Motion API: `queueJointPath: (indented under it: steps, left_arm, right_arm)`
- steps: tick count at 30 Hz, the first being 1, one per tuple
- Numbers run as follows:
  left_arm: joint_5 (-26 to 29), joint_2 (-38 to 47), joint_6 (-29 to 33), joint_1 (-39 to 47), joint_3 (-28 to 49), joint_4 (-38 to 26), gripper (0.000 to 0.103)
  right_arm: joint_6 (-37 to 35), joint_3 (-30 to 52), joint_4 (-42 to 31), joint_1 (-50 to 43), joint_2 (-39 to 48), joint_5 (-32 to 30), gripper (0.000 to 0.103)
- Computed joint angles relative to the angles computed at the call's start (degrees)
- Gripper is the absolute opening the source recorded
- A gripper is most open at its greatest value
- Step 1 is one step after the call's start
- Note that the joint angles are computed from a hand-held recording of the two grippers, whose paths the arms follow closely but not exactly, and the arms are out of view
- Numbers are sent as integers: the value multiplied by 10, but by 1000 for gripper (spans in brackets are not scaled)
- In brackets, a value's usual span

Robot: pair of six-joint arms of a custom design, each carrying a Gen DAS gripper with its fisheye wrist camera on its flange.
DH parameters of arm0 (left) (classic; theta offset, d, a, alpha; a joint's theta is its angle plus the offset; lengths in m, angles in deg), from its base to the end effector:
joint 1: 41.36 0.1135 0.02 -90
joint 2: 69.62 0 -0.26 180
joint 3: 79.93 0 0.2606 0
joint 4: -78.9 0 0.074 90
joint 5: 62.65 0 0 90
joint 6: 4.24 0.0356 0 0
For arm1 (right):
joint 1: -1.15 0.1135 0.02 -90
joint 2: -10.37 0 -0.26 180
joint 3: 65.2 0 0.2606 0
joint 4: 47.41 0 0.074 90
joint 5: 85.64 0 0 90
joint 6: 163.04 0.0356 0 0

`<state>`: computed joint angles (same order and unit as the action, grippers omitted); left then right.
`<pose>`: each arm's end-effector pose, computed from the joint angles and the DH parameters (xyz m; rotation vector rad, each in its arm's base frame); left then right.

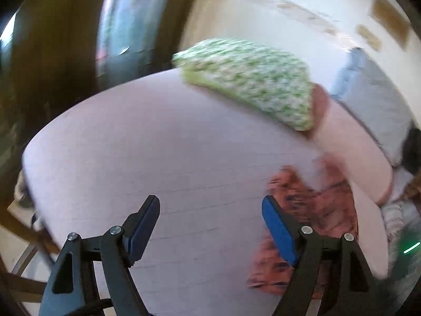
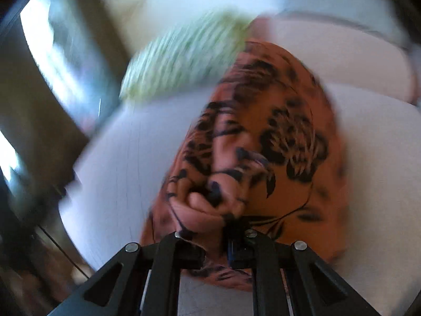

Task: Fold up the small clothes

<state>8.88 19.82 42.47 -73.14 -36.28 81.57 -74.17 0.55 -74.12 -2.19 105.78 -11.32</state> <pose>0.2421 -0.1367 0.1130 -0.3902 2.2621 -0.3096 0.3309 -0.0097 0.1532 -0.0564 2.5296 0.3180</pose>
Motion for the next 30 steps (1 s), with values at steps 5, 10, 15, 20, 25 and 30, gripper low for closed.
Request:
queueJointPath:
  steps: [5,10,15,20,25,30]
  left_arm:
    - [35,17,-10,36,-34,34,80]
    - [50,14,-1,35,-65,75,80]
    - [59,23,-7,45,-97,111,80]
    - [61,19,0,45,-92,95,80]
    - [49,28,0,25,-68,72,80]
    - [37,34,-1,-4,-44,40,80]
  right_arm:
    - [9,32,-14,13,81,-32,12]
    - [8,57,-60,-6,16,-76,12]
    - [32,46,-40,46,-9,-47,13]
    - [11,-9,47,61,89,-37,13]
    - [-11,-26,29,60,13,-42,13]
    - [-28,-52,49,66,60,-38,14]
